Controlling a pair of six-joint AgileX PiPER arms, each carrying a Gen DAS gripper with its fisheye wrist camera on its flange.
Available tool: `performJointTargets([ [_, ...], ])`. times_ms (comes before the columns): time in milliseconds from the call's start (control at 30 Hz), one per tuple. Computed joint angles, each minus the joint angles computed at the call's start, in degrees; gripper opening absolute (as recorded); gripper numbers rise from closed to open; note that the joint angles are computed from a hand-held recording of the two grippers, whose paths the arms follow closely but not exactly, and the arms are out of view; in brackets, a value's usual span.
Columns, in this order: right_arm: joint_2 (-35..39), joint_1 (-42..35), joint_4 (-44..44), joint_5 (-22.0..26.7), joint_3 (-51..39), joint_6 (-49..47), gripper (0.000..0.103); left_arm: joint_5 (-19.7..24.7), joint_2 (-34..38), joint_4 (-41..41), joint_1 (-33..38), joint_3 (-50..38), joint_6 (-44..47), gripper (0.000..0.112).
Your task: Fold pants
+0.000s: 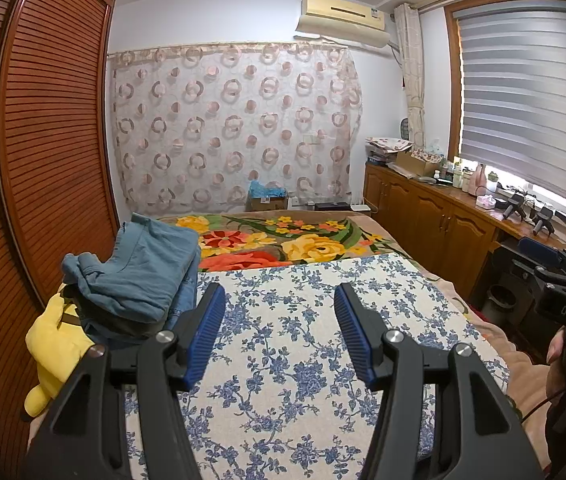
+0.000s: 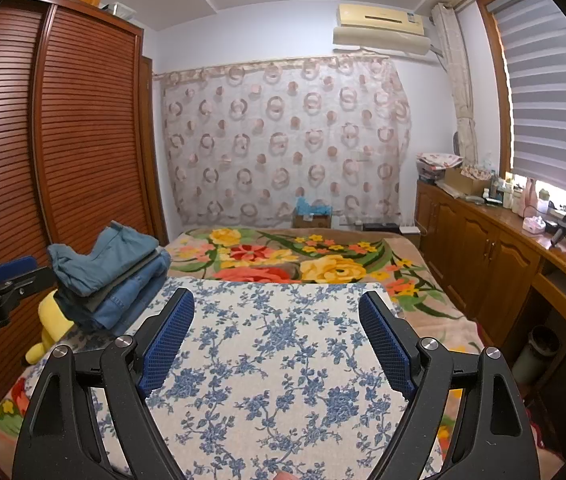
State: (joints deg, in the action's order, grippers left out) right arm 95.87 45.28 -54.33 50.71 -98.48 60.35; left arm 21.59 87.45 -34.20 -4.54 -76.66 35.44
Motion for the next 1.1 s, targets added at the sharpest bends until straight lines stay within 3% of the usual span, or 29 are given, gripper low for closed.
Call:
performJointTargets([
  [1100,-0.3,0.2,-0.6,0.0,0.9,0.9,0.087,0.0,-0.2,-0.1,0.0,0.3,0.1,0.057],
])
